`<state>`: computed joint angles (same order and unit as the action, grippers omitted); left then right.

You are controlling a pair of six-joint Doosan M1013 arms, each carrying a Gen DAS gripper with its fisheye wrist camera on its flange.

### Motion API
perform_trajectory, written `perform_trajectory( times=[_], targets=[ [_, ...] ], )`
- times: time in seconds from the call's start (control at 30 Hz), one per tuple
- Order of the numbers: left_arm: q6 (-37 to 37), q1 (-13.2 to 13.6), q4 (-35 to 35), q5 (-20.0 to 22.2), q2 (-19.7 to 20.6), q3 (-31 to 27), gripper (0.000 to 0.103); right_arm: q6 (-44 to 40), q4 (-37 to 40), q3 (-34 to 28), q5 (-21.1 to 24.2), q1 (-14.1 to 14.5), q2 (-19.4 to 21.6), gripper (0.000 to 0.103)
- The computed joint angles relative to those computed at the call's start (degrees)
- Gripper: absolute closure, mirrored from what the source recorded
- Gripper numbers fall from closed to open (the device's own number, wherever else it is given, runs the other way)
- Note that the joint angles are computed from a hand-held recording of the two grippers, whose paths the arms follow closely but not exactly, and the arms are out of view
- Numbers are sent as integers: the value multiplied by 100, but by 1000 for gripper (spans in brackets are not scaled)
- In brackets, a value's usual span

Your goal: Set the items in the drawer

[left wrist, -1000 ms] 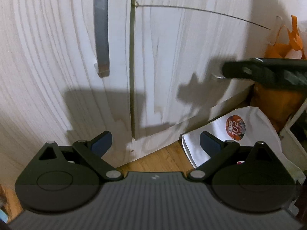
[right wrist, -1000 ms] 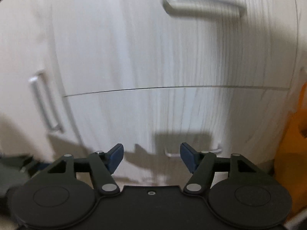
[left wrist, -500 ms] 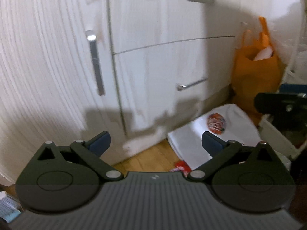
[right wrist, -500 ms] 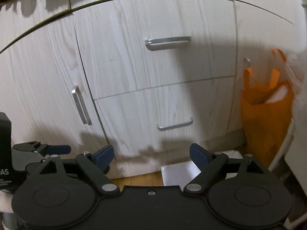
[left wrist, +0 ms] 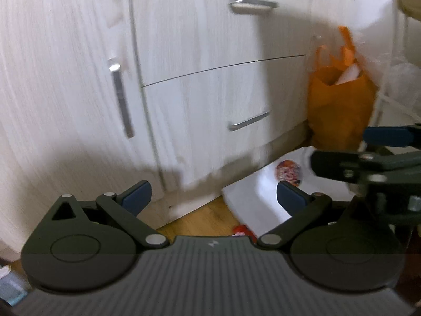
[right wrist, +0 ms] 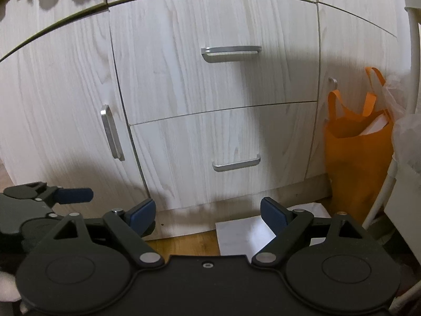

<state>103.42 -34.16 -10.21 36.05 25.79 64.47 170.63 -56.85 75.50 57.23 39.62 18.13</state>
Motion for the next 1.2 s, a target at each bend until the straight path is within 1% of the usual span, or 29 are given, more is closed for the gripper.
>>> perform_trajectory(
  times=[0.1, 0.27, 0.37, 0.47, 0.57, 0.67, 0.7, 0.83, 1.0, 1.13, 1.2],
  targets=[
    [97, -7, -185, 3, -21, 50, 0, -16, -54, -37, 37, 21, 28, 13],
    [-208, -88, 161, -86, -101, 167, 0, 38, -54, -70, 58, 10, 52, 13],
    [-549, -161, 578, -6, -126, 201, 0, 49, 26, -105, 126, -10, 78, 13],
    [-1285, -272, 1423, 99, -93, 163, 0, -18, 190, -148, 228, -39, 99, 13],
    [-1838, -370, 2147, 314, -30, 76, 0, 39, 193, -124, 228, -53, 84, 13],
    [-2068, -435, 2530, 414, 4, 53, 0, 108, 190, -68, 180, -58, 41, 13],
    [-2098, -449, 2597, 423, 9, 57, 0, 117, 184, -58, 178, -56, 33, 13],
    [-1881, -437, 2356, 336, -9, 95, 0, 118, 178, -45, 182, -49, 24, 13],
    [-2216, -486, 2742, 25, -70, 255, 0, 92, 206, -66, 178, -57, 44, 13],
    [-2141, -489, 2772, -77, -95, 326, 0, 88, 217, -81, 174, -57, 58, 13],
    [-2013, -469, 2604, -92, -101, 334, 0, 87, 216, -81, 168, -54, 57, 13]
  ],
)
